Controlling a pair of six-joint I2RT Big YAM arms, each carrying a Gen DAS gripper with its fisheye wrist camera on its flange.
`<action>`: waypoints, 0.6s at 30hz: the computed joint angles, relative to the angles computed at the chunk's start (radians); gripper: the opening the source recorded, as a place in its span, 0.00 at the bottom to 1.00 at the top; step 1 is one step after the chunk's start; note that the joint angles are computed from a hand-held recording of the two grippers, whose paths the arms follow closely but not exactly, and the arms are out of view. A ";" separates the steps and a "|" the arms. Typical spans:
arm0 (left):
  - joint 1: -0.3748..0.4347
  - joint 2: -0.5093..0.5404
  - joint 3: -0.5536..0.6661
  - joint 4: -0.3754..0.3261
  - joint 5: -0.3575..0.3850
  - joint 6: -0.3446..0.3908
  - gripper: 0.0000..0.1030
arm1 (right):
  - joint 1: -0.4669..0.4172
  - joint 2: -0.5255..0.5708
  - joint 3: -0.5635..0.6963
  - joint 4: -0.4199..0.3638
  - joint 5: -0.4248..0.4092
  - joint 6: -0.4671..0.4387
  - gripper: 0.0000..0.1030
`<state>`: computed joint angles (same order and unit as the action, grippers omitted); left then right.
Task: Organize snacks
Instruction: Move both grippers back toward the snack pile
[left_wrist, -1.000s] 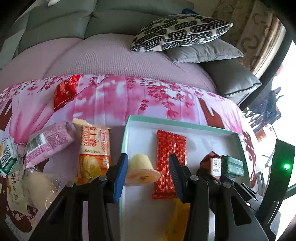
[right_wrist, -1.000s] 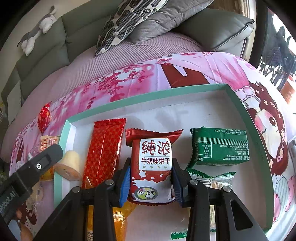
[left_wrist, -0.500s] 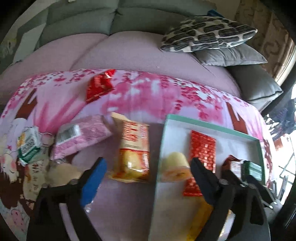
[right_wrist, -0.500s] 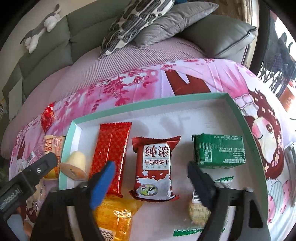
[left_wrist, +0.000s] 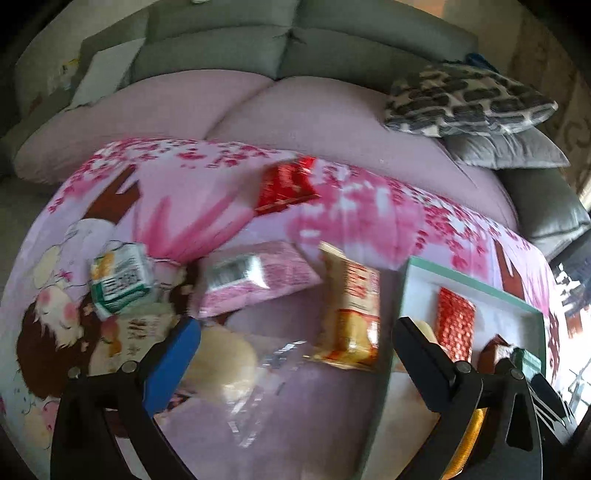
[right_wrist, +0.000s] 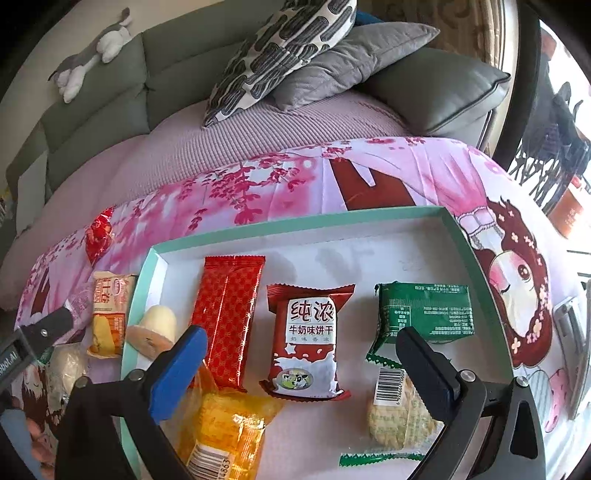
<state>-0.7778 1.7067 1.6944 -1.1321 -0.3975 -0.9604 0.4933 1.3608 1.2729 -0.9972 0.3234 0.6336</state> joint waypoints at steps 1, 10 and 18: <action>0.000 -0.008 -0.007 -0.001 -0.011 -0.007 1.00 | 0.003 0.000 0.002 -0.001 0.004 0.001 1.00; 0.004 -0.010 0.017 -0.183 -0.128 -0.103 1.00 | 0.037 0.003 0.023 -0.010 0.013 0.006 1.00; 0.055 -0.045 -0.055 -0.316 -0.058 -0.177 1.00 | 0.125 0.038 0.062 0.019 -0.021 -0.039 1.00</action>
<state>-0.7228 1.6618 1.6391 -1.4482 -0.4553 -1.1375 0.6180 1.3986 1.3351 -0.9778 0.3025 0.5946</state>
